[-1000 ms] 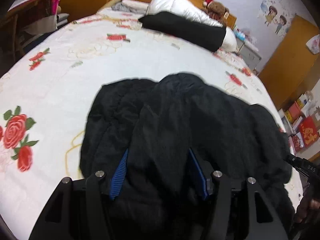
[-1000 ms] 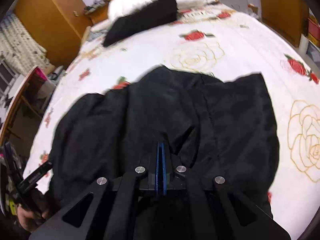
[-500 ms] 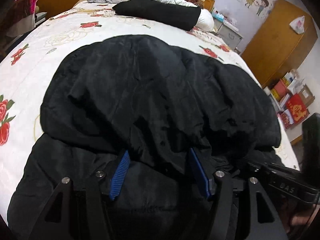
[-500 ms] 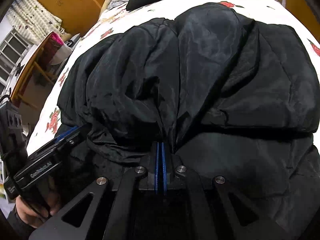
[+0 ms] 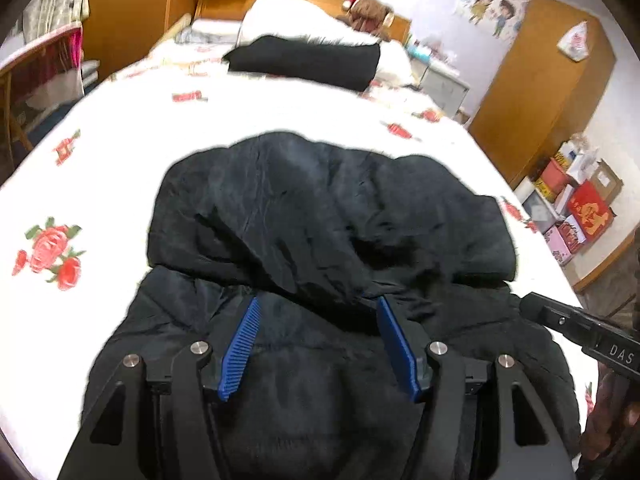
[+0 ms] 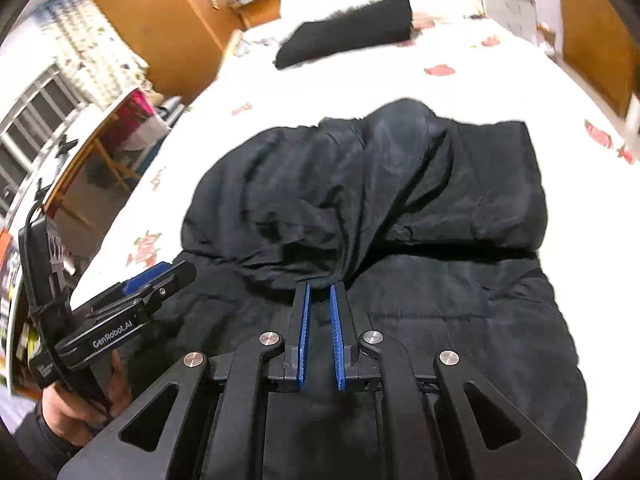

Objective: Fold large clothes
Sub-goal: 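Open both grippers and withdraw them from the folded jacket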

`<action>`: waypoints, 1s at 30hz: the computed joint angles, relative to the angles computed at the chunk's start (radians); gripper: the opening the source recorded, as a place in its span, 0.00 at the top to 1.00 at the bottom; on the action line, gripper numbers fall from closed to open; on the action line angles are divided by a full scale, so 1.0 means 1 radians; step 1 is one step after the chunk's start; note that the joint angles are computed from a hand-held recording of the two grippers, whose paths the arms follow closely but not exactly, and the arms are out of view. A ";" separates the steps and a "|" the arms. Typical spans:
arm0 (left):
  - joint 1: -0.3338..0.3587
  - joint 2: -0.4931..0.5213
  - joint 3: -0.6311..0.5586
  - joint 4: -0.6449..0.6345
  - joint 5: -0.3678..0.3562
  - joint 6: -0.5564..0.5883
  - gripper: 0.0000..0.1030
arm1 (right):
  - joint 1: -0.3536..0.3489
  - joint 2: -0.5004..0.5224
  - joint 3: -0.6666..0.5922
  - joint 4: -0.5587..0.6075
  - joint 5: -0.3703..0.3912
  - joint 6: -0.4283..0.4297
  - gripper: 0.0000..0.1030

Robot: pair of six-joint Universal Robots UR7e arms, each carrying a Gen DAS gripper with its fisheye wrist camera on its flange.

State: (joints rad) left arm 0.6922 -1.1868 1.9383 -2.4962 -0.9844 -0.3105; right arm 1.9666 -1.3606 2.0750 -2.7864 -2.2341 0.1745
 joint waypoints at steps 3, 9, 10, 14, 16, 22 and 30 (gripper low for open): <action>-0.055 -0.072 0.043 -0.004 0.017 0.001 0.39 | 0.061 -0.051 0.043 -0.028 -0.010 -0.011 0.90; -0.142 -0.194 0.104 0.039 0.048 -0.005 0.39 | 0.179 -0.128 0.118 -0.066 -0.086 -0.006 0.90; -0.153 -0.211 0.114 0.049 0.053 -0.008 0.39 | 0.199 -0.136 0.130 -0.074 -0.105 -0.011 0.90; -0.187 -0.279 0.158 0.085 0.072 -0.031 0.39 | 0.261 -0.160 0.177 -0.117 -0.183 -0.020 0.66; -0.206 -0.318 0.176 0.128 0.088 -0.063 0.39 | 0.277 -0.176 0.193 -0.111 -0.201 0.004 0.34; -0.226 -0.396 0.223 0.217 0.145 -0.121 0.39 | 0.280 -0.254 0.252 -0.063 -0.247 0.106 0.29; -0.219 -0.464 0.271 0.341 0.202 -0.194 0.39 | 0.182 -0.429 0.344 0.052 -0.241 0.244 0.30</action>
